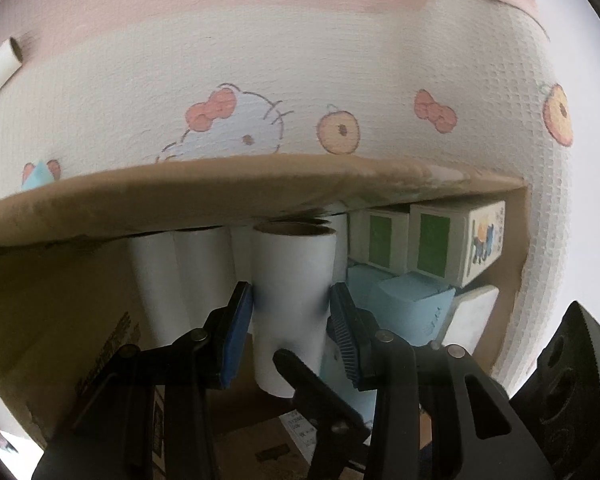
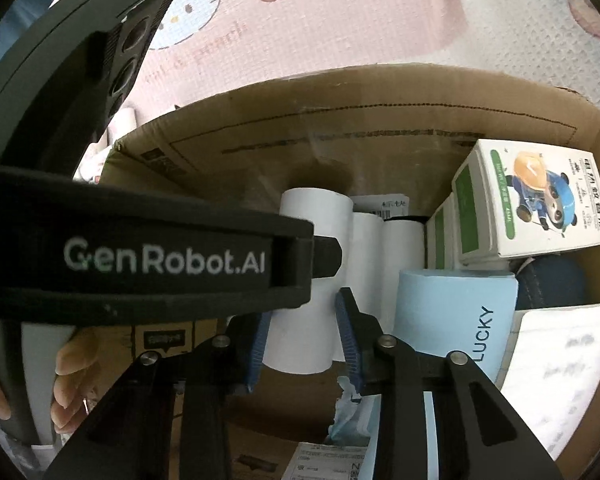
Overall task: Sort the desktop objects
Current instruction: 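Open both tools to release the tubes in the box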
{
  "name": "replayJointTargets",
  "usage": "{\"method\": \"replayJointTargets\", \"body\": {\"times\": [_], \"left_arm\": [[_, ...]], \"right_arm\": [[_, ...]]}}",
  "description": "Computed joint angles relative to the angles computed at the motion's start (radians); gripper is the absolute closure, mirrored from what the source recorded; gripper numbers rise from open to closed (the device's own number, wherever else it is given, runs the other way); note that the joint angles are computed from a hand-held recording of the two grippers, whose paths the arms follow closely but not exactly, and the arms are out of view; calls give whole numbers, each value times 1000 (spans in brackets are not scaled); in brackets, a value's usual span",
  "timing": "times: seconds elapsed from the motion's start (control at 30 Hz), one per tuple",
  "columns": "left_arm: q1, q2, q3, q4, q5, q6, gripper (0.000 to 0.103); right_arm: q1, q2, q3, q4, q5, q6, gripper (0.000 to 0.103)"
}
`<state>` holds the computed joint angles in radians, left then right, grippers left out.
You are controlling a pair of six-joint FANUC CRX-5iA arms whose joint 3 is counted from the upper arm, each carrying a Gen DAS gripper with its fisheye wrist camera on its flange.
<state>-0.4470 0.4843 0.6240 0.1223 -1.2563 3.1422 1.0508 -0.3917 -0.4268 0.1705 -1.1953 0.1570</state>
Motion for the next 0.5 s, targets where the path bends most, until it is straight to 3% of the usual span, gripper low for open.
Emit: {"method": "replayJointTargets", "body": {"times": [0.27,0.5], "left_arm": [[1,26,45,-4,-59,29,58],[-21,80,154,-72,-164,-1,58]], "right_arm": [[-37,-15,-39,-57,101,-16,72],[-55,12,-17,-80,91,-7,72]]}}
